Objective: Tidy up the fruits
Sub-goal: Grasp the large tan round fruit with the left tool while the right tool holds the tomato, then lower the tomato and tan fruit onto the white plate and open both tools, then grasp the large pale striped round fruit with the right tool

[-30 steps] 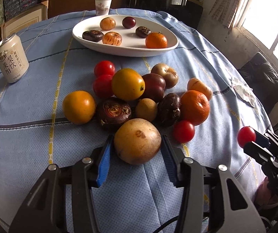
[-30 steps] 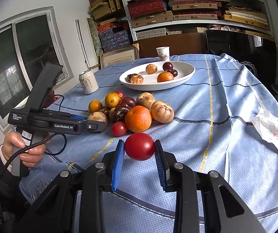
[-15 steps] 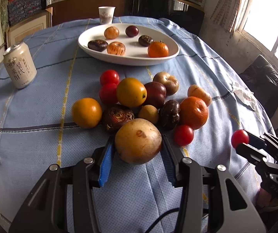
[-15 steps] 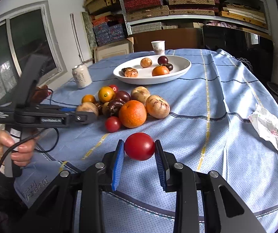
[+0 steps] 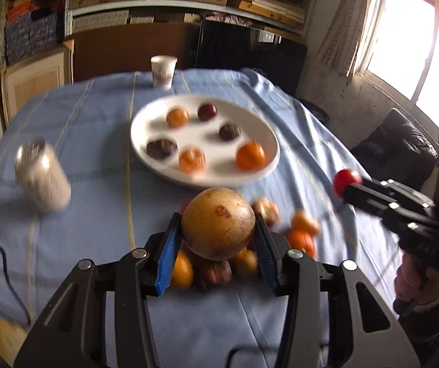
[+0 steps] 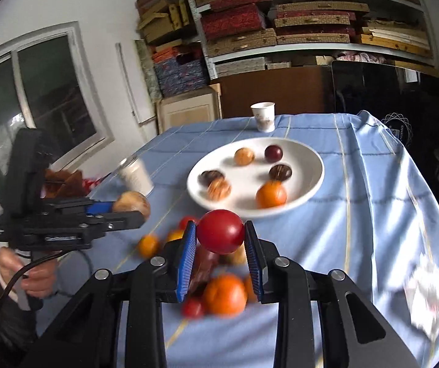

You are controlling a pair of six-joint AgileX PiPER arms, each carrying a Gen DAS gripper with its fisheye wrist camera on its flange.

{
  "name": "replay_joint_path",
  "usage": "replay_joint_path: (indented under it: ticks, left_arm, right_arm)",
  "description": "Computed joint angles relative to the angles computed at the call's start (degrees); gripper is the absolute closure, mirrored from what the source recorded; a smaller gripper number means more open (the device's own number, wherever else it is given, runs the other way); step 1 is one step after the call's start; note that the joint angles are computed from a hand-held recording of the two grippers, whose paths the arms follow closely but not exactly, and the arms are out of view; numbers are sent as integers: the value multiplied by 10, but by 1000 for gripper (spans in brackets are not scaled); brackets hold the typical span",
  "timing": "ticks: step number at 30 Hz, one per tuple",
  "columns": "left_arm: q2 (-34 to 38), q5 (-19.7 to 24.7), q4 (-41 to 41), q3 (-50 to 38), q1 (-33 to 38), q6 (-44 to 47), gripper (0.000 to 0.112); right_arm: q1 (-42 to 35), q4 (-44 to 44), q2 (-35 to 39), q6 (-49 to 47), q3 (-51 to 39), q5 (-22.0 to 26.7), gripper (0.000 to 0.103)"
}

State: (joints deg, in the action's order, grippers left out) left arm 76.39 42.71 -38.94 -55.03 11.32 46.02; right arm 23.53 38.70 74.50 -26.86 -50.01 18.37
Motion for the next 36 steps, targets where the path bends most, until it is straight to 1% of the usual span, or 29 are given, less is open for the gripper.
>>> replay_joint_path:
  ticks: [2, 3, 5, 6, 7, 8, 10, 13, 14, 15, 16, 17, 18, 19, 21, 22, 23, 24, 26, 27, 29, 31, 32, 34, 36]
  left_arm:
    - [47, -10, 31, -58, -20, -36, 67]
    - [79, -13, 57, -97, -33, -68, 67]
    - [131, -10, 84, -158, -46, -102, 67]
    - [169, -7, 108, -200, -55, -130, 67]
    - [191, -2, 121, -224, -60, -145, 67]
    - [225, 6, 142, -260, -67, -168, 67]
    - [266, 17, 162, -302, -73, -192, 67]
    - [309, 24, 186, -342, -81, -216, 67]
    - [320, 29, 190, -354, -82, -219, 66]
    - [324, 29, 191, -355, -83, -218, 63]
    - [325, 25, 190, -356, -83, -218, 45]
    - [320, 14, 189, -349, -83, -217, 36]
    - [305, -11, 187, -330, -82, -220, 26]
    - [288, -31, 184, -310, -81, -219, 24]
    - [250, -45, 166, -274, -73, -199, 22]
    - [229, -52, 153, -252, -68, -185, 20]
    - [207, -60, 141, -227, -62, -170, 18]
    - [180, -73, 129, -194, -54, -152, 14]
    - [123, -105, 94, -119, -36, -109, 14]
    - [104, -117, 77, -92, -29, -88, 14]
    - [63, -145, 29, -27, -12, -24, 14]
    - [32, -182, 12, 33, -7, 9, 14]
    - [20, -200, 21, 60, -8, 5, 14]
    - [4, -209, 53, 89, -6, -16, 14]
    - [-7, -220, 56, 108, 2, -11, 14]
  right_arm:
    - [-14, 41, 55, -34, -43, 17, 71]
    - [-19, 55, 91, -43, -74, 27, 71]
    - [-16, 45, 135, -37, -112, 28, 71]
    - [-12, 24, 154, -18, -129, 29, 71]
    - [-9, 10, 178, -5, -152, 36, 71]
    - [-8, 12, 194, -7, -165, 40, 71]
    - [-6, 10, 226, -5, -192, 46, 71]
    - [-2, -10, 250, 6, -216, 48, 71]
    - [-1, -15, 252, 6, -218, 45, 69]
    - [0, -12, 251, -1, -218, 42, 59]
    - [1, -8, 246, -6, -212, 35, 53]
    - [0, 4, 236, -20, -202, 28, 49]
    - [-3, 17, 229, -34, -198, 31, 49]
    - [-10, 53, 216, -68, -187, 38, 49]
    - [-26, 131, 191, -142, -162, 46, 49]
    - [-34, 168, 174, -180, -144, 48, 49]
    - [-39, 191, 160, -207, -129, 46, 47]
    - [-41, 214, 139, -235, -103, 34, 43]
    - [-50, 257, 115, -281, -67, 28, 38]
    - [-55, 268, 105, -293, -50, 28, 37]
    - [-56, 241, 88, -264, -19, 12, 36]
    - [-58, 221, 79, -242, 4, 3, 36]
    - [-62, 218, 77, -240, 10, 7, 35]
    - [-82, 260, 70, -280, 27, 37, 35]
    - [-103, 291, 69, -305, 38, 68, 35]
